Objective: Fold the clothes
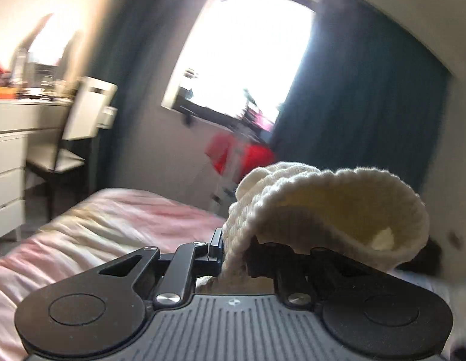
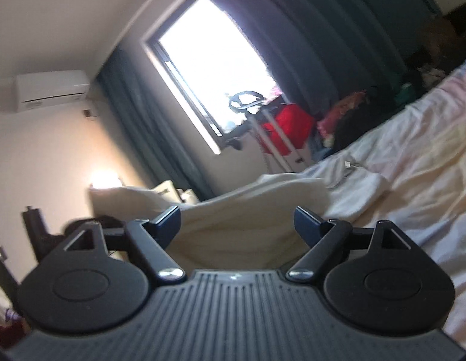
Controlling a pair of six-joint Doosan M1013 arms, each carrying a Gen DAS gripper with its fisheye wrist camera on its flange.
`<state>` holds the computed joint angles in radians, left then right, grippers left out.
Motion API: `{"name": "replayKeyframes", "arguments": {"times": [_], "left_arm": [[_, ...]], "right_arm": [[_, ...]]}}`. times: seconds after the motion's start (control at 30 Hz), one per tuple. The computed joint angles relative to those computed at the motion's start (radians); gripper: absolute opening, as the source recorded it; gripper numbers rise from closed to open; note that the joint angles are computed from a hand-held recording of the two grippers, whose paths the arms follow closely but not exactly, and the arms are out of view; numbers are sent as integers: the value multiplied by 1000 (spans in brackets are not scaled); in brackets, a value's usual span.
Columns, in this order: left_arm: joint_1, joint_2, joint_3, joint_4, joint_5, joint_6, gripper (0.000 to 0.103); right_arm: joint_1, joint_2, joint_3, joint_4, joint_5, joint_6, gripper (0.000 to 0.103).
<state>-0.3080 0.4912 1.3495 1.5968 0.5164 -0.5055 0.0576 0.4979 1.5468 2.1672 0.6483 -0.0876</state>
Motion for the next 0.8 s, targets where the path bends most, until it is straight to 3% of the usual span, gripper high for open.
{"name": "replayKeyframes", "arguments": {"times": [0.13, 0.2, 0.4, 0.47, 0.57, 0.7, 0.8], "left_arm": [[57, 46, -109, -151, 151, 62, 15], [87, 102, -199, -244, 261, 145, 15], [167, 251, -405, -538, 415, 476, 17], [169, 255, -389, -514, 417, 451, 22], [163, 239, -343, -466, 398, 430, 37], [137, 194, -276, -483, 385, 496, 70], [96, 144, -208, -496, 391, 501, 78]], "right_arm": [[0, 28, -33, -57, -57, 108, 85], [2, 44, -53, -89, -92, 161, 85], [7, 92, -108, -182, -155, 262, 84], [8, 108, -122, -210, -171, 280, 84], [9, 132, -152, -283, -195, 352, 84], [10, 146, -170, -334, -203, 409, 84], [11, 142, -166, -333, -204, 401, 84]]}}
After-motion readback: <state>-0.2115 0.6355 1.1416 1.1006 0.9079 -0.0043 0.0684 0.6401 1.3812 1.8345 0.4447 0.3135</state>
